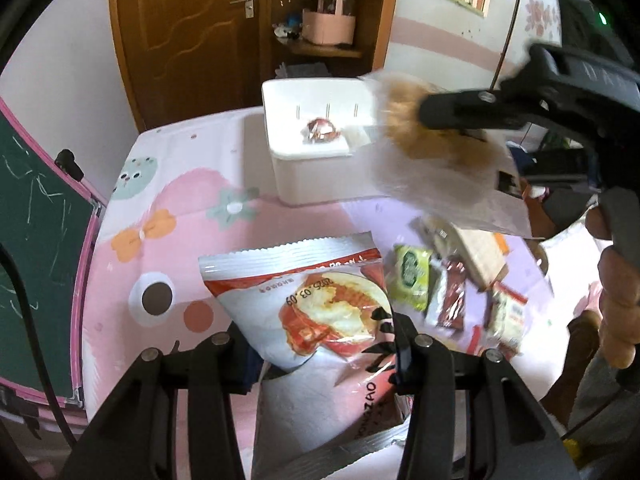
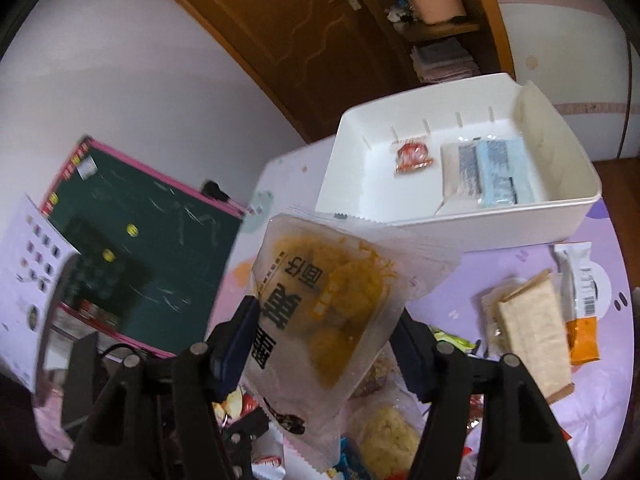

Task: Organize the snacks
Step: 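Lift both snacks over the white bin and release them inside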

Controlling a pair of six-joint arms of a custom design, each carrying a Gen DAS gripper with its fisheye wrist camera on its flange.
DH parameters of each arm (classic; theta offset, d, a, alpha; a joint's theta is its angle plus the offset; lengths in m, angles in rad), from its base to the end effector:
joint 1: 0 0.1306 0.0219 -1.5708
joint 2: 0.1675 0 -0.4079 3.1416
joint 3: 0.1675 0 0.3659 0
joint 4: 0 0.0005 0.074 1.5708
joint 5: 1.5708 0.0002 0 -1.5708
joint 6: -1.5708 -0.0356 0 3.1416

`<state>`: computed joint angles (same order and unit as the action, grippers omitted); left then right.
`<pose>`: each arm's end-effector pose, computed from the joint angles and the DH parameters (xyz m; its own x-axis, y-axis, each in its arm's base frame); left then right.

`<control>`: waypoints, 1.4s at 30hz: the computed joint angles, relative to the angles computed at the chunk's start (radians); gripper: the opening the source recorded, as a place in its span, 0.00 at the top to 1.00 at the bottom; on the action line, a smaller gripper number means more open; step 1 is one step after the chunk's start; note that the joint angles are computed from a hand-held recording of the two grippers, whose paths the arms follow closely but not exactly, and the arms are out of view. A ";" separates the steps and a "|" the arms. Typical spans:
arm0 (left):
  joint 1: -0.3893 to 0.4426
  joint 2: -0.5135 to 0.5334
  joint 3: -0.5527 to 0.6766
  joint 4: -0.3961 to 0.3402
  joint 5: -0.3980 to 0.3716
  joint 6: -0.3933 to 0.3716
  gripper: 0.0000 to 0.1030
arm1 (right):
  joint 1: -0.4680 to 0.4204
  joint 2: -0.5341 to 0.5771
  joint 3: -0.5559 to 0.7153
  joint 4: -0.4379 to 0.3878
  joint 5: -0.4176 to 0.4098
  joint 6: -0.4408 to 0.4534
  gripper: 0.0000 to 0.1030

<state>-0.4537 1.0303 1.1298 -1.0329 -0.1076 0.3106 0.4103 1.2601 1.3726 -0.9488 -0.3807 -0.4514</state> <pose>0.2732 -0.1295 0.4588 -0.8034 0.0537 -0.5930 0.1395 0.9852 -0.0997 0.3607 0.1708 0.4958 -0.8736 0.0617 -0.4828 -0.2418 0.8058 0.5405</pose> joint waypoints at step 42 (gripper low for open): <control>0.133 0.617 0.872 -0.161 0.015 -0.105 0.55 | -0.089 0.272 0.513 -0.216 0.468 0.179 0.38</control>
